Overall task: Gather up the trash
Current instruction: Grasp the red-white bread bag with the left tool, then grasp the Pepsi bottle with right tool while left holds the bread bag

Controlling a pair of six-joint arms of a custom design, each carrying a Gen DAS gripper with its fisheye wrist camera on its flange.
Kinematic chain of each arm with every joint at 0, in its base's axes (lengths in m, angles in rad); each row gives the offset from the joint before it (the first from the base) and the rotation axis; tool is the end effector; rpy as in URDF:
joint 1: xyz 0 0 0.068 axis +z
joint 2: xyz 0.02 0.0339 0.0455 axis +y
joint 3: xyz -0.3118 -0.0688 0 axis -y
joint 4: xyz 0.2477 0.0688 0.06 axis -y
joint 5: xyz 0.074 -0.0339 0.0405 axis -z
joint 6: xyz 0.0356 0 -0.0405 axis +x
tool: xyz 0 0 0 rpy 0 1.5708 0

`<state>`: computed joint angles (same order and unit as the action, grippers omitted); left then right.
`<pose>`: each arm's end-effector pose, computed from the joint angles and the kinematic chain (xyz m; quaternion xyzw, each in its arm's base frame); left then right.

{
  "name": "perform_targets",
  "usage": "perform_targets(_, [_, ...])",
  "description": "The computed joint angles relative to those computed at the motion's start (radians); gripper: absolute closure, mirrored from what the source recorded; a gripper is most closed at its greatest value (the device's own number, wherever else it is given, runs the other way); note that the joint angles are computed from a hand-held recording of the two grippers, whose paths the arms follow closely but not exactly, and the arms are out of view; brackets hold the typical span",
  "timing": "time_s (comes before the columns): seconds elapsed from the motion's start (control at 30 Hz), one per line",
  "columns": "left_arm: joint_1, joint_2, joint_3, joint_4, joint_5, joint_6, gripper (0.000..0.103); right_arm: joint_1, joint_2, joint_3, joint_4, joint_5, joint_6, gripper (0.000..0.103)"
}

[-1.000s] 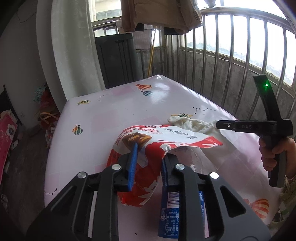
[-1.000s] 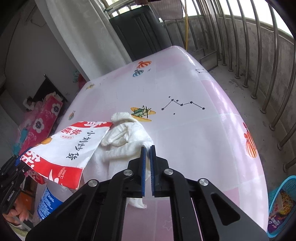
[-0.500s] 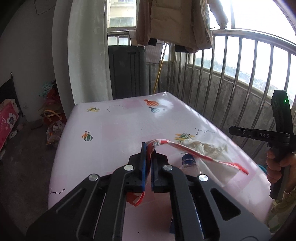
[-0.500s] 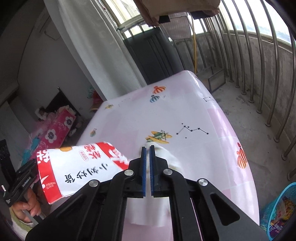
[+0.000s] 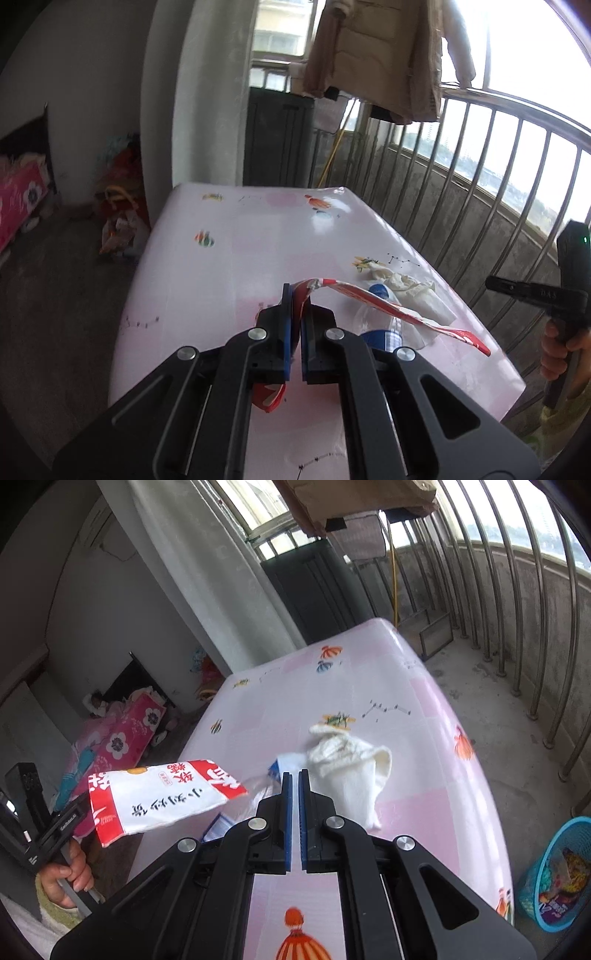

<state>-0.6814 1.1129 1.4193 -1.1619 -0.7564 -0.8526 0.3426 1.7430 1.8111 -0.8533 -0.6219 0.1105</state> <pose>0.1441 -0.0854 0.4497 -0.2032 0.8563 0.0233 0.4743 0.3597 0.1503 0.4246 -0.2182 0.8601 0.3573 0.2916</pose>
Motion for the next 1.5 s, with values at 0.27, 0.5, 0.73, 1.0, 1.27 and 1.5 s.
perform_targets(0.27, [-0.036,-0.089,-0.106,-0.093,0.006,-0.229,0.101,0.098,0.076,-0.013,-0.147,-0.128,0.033,0.073])
perform_targets(0.5, [-0.068,-0.134,-0.14,-0.109,-0.026,-0.275,0.101,0.208,0.177,0.044,-0.156,-0.157,0.167,0.047])
perform_targets(0.73, [0.014,-0.183,-0.176,-0.028,0.031,-0.185,0.101,0.259,0.243,0.083,-0.139,-0.172,0.286,0.04])
perform_targets(1.0, [0.155,-0.217,-0.209,0.07,0.125,-0.049,0.101,0.276,0.273,0.041,-0.005,-0.231,0.42,0.04])
perform_targets(1.27, [0.178,-0.2,-0.195,0.081,0.147,-0.032,0.101,0.266,0.282,0.133,-0.219,-0.209,0.226,0.042])
perform_targets(1.5, [0.15,-0.168,-0.176,0.071,0.125,-0.035,0.101,0.25,0.238,0.229,-0.504,-0.04,-0.1,0.042])
